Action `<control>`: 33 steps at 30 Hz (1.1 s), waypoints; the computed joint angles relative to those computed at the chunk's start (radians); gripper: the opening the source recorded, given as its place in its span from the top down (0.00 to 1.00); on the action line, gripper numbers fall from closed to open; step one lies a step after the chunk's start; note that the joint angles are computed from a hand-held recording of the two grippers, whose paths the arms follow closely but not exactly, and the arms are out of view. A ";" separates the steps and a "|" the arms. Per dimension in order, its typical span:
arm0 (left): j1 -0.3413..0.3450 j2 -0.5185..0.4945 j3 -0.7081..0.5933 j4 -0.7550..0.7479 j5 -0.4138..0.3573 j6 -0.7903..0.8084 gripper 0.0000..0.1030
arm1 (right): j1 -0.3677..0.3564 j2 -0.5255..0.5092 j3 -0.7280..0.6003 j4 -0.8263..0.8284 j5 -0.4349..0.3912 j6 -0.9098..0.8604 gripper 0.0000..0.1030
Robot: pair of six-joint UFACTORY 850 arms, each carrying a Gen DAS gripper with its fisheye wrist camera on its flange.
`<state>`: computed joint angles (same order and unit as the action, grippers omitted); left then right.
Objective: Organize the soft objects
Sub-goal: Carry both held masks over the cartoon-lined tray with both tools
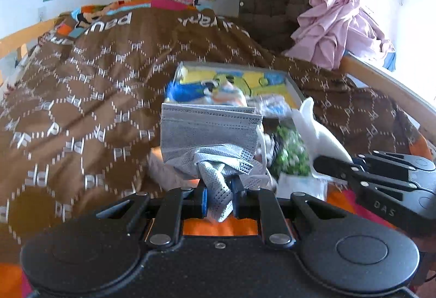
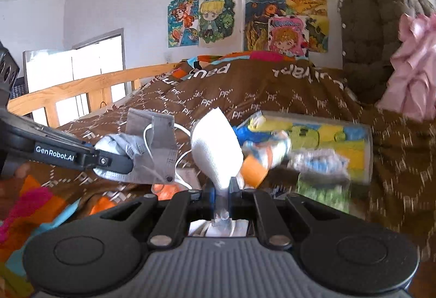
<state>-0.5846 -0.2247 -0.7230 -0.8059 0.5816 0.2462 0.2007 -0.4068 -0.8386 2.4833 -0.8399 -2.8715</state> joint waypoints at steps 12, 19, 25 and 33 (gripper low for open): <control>0.223 -0.178 -0.358 0.163 -0.169 0.099 0.83 | 0.037 -0.306 -0.569 -0.122 0.193 0.185 0.90; 0.290 -0.371 -0.570 0.417 -0.098 -0.112 0.83 | 0.054 -0.428 -0.765 -0.114 0.349 0.217 0.90; 0.324 -0.511 -0.708 0.556 -0.085 -0.305 0.83 | 0.072 -0.520 -0.903 -0.148 0.471 0.302 0.90; 0.357 -0.635 -0.837 0.736 -0.185 -0.534 0.83 | 0.083 -0.615 -1.032 -0.292 0.575 0.487 0.90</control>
<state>-0.2272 -0.8598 -1.5598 -0.0694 0.3965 -0.2877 0.2838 -1.0218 -1.8704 2.1912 -0.2651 -2.3849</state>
